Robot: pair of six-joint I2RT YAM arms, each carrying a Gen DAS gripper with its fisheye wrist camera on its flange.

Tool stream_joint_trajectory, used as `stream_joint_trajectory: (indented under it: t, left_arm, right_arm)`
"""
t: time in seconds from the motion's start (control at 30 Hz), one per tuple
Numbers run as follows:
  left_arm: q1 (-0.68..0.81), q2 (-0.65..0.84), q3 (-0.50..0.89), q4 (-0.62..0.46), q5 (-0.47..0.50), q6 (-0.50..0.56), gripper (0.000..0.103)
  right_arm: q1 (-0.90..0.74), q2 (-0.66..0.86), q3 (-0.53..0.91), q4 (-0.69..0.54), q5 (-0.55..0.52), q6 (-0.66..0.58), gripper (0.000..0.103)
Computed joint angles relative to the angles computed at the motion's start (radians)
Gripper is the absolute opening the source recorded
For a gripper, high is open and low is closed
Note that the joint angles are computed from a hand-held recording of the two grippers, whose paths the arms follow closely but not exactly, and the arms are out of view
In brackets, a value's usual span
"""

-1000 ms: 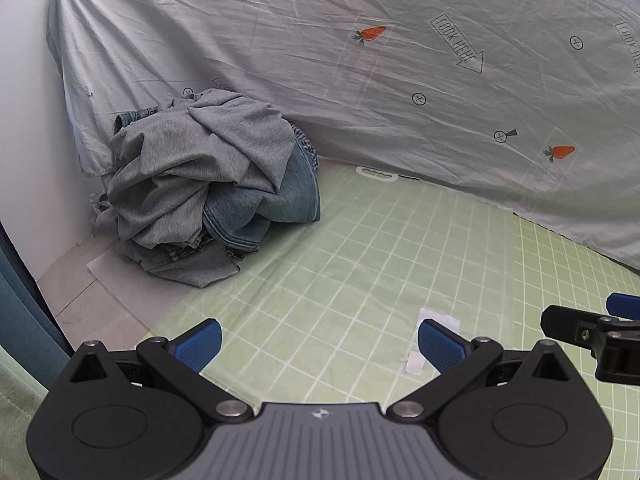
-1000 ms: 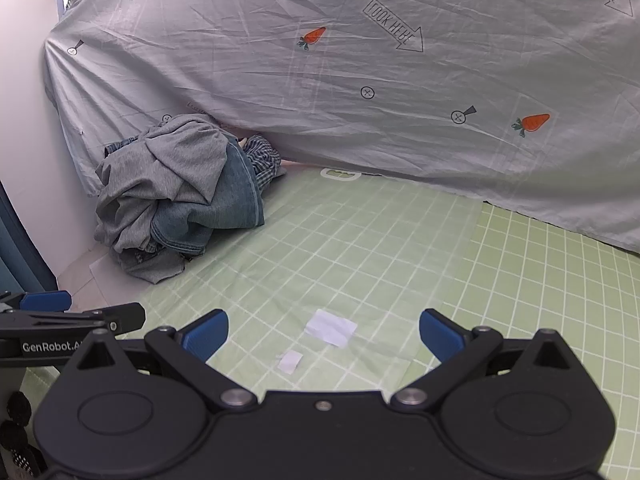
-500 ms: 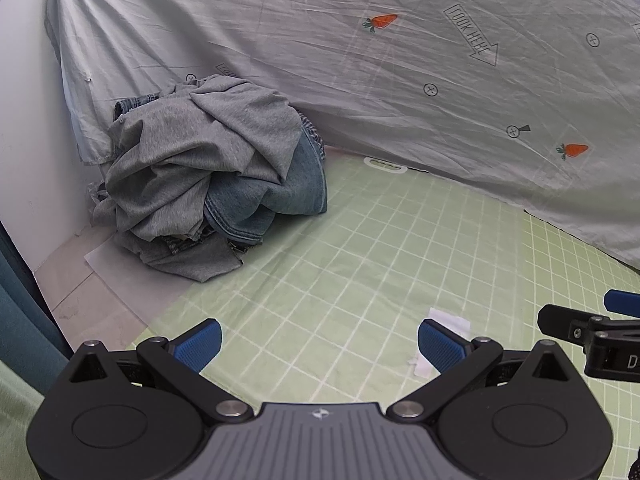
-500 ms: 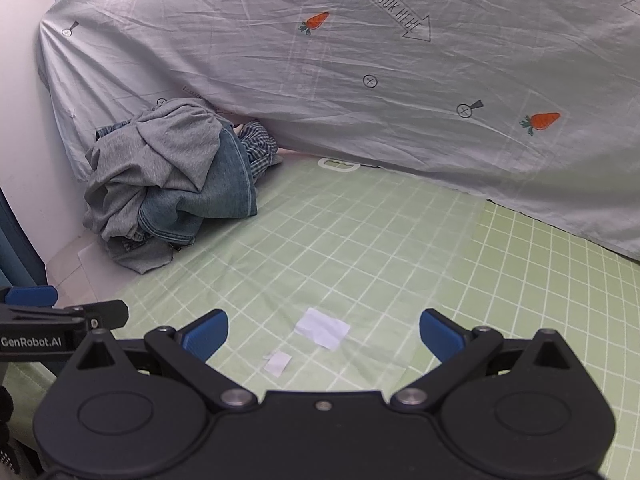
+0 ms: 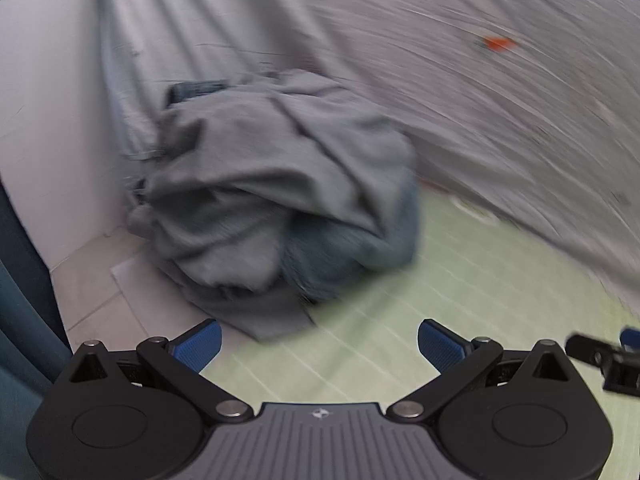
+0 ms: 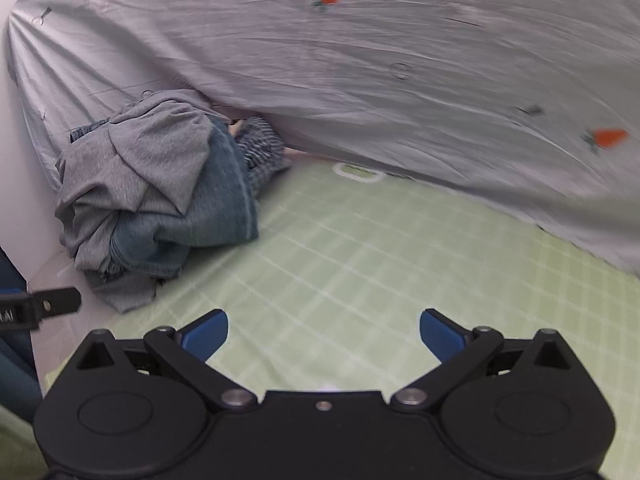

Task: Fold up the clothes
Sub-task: 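Reach into the clothes heap and close both grippers on the grey sweatpants, then pull the grey sweatpants out of the heap with both grippers onto the mat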

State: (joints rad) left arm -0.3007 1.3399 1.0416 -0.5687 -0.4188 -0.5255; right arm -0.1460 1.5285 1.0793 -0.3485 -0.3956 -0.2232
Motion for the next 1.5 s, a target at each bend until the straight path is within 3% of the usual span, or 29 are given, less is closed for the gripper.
stream_joint_trajectory:
  t: [0.13, 0.2, 0.3, 0.4, 0.43, 0.47, 0.5, 0.53, 0.57, 0.6, 0.63, 0.67, 0.8, 0.97, 1.17, 1.37, 1.5]
  left_arm:
    - [0.178, 0.098, 0.062, 0.092, 0.076, 0.004, 0.101]
    - [0.247, 0.149, 0.101, 0.142, 0.117, -0.003, 0.097]
    - [0.33, 0.237, 0.179, 0.188, 0.189, -0.038, 0.082]
    - [0.388, 0.324, 0.259, 0.22, 0.251, -0.073, 0.068]
    - [0.404, 0.353, 0.287, 0.226, 0.27, -0.084, 0.059]
    - [0.411, 0.375, 0.312, 0.222, 0.285, -0.086, 0.049]
    - [0.413, 0.391, 0.331, 0.215, 0.295, -0.091, 0.043]
    - [0.416, 0.403, 0.345, 0.211, 0.302, -0.094, 0.031]
    - [0.415, 0.41, 0.355, 0.204, 0.3, -0.093, 0.022]
    - [0.414, 0.414, 0.362, 0.201, 0.297, -0.086, 0.02]
    - [0.411, 0.41, 0.354, 0.211, 0.291, -0.077, 0.016]
    - [0.408, 0.405, 0.346, 0.22, 0.286, -0.069, 0.011]
    - [0.394, 0.366, 0.311, 0.234, 0.277, -0.063, 0.007]
    - [0.353, 0.286, 0.256, 0.227, 0.259, -0.065, 0.006]
    - [0.199, 0.153, 0.169, 0.194, 0.221, -0.083, 0.006]
    - [-0.094, 0.071, 0.105, 0.165, 0.183, -0.141, 0.002]
    - [-0.358, 0.146, 0.137, 0.148, 0.187, -0.232, 0.0]
  right_arm:
    - [0.119, 0.184, 0.181, 0.037, 0.025, 0.028, 0.102]
    - [0.168, 0.292, 0.31, 0.028, 0.016, 0.052, 0.093]
    - [0.231, 0.444, 0.51, 0.021, -0.021, 0.127, 0.084]
    - [0.291, 0.563, 0.684, 0.01, -0.035, 0.161, 0.082]
    - [0.309, 0.6, 0.74, 0.001, -0.03, 0.164, 0.081]
    - [0.325, 0.636, 0.796, -0.02, -0.023, 0.169, 0.076]
    - [0.334, 0.677, 0.863, -0.063, -0.025, 0.179, 0.061]
    - [0.34, 0.722, 0.939, -0.115, -0.029, 0.19, 0.052]
    - [0.342, 0.76, 1.001, -0.158, -0.045, 0.203, 0.031]
    - [0.341, 0.781, 1.034, -0.181, -0.057, 0.213, 0.013]
    - [0.342, 0.779, 1.027, -0.174, -0.057, 0.215, 0.004]
    - [0.34, 0.754, 0.977, -0.131, -0.056, 0.212, 0.002]
    - [0.316, 0.646, 0.782, 0.021, -0.057, 0.203, 0.001]
    - [0.252, 0.52, 0.592, 0.127, -0.055, 0.211, 0.0]
    - [0.133, 0.285, 0.275, 0.263, -0.056, 0.19, 0.0]
    - [-0.169, -0.012, -0.076, 0.3, -0.119, 0.107, 0.0]
    - [-0.541, -0.112, -0.185, 0.166, -0.212, -0.064, 0.0]
